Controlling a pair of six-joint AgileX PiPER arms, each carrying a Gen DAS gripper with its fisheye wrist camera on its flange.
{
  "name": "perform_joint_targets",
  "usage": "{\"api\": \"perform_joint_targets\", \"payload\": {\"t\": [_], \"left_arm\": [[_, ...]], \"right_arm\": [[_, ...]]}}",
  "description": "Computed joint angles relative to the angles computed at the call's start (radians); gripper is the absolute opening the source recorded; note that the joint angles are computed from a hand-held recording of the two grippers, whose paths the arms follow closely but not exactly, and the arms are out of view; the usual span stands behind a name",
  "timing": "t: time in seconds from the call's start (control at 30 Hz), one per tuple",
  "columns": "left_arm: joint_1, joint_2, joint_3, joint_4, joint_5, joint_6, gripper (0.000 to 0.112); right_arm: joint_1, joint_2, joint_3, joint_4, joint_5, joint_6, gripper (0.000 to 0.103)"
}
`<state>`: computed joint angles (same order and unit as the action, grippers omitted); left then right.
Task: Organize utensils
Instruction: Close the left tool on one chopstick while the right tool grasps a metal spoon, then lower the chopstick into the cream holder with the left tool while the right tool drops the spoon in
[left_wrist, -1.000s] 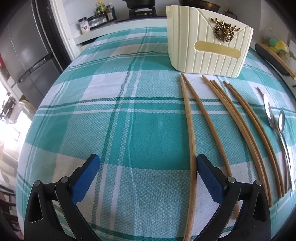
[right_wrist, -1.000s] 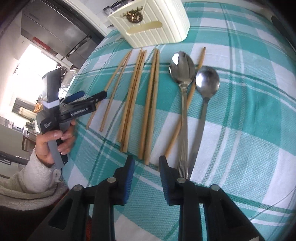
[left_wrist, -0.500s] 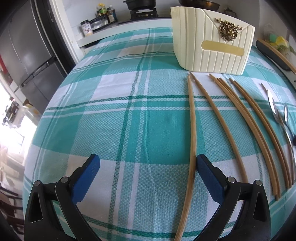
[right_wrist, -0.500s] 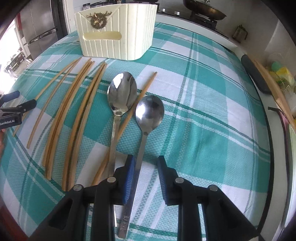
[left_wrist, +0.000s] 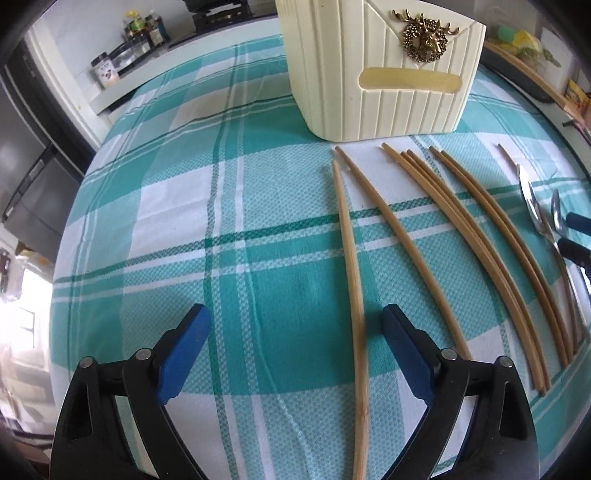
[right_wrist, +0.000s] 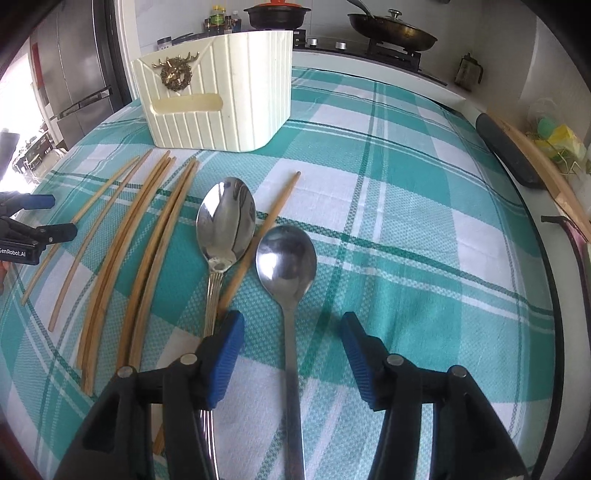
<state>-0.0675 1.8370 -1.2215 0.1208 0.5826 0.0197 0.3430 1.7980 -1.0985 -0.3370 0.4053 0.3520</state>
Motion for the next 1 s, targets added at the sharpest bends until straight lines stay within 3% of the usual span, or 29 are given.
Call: {"api": "perform_joint_targets", "payload": {"t": [0.17, 0.23, 0.27, 0.3, 0.37, 0.5, 0.67, 0.77, 1.0], "left_arm": [[0.024, 0.092, -0.160, -0.162, 0.097, 0.106, 0.069], [0.013, 0.110, -0.187, -0.168, 0.090, 0.101, 0.058], [0.007, 0.112, -0.189, -0.178, 0.080, 0.114, 0.042], [0.001, 0.111, -0.188, -0.195, 0.073, 0.139, 0.022], [-0.014, 0.108, -0.184, -0.187, 0.063, 0.145, 0.006], [0.014, 0.059, -0.131, -0.261, 0.033, 0.194, 0.005], [0.123, -0.131, 0.019, -0.541, -0.016, 0.431, 0.005], [0.200, -0.255, 0.088, -0.718, 0.021, 0.588, 0.005], [0.309, -0.455, 0.159, -0.877, 0.122, 0.732, 0.005]], "right_arm": [[-0.008, 0.061, -0.073, -0.017, -0.012, 0.019, 0.055], [-0.017, 0.072, -0.085, 0.014, -0.030, 0.000, 0.049], [-0.019, 0.076, -0.091, 0.030, -0.039, -0.011, 0.039], [-0.015, 0.081, -0.096, 0.006, -0.040, 0.015, 0.036], [-0.013, 0.082, -0.093, -0.008, -0.054, 0.044, 0.036], [-0.016, 0.023, -0.036, 0.058, -0.114, -0.001, 0.036], [0.009, -0.147, 0.067, 0.110, -0.168, -0.022, 0.036], [0.039, -0.264, 0.121, 0.053, -0.170, 0.054, 0.036], [0.132, -0.449, 0.176, -0.095, -0.120, 0.232, 0.036]]}}
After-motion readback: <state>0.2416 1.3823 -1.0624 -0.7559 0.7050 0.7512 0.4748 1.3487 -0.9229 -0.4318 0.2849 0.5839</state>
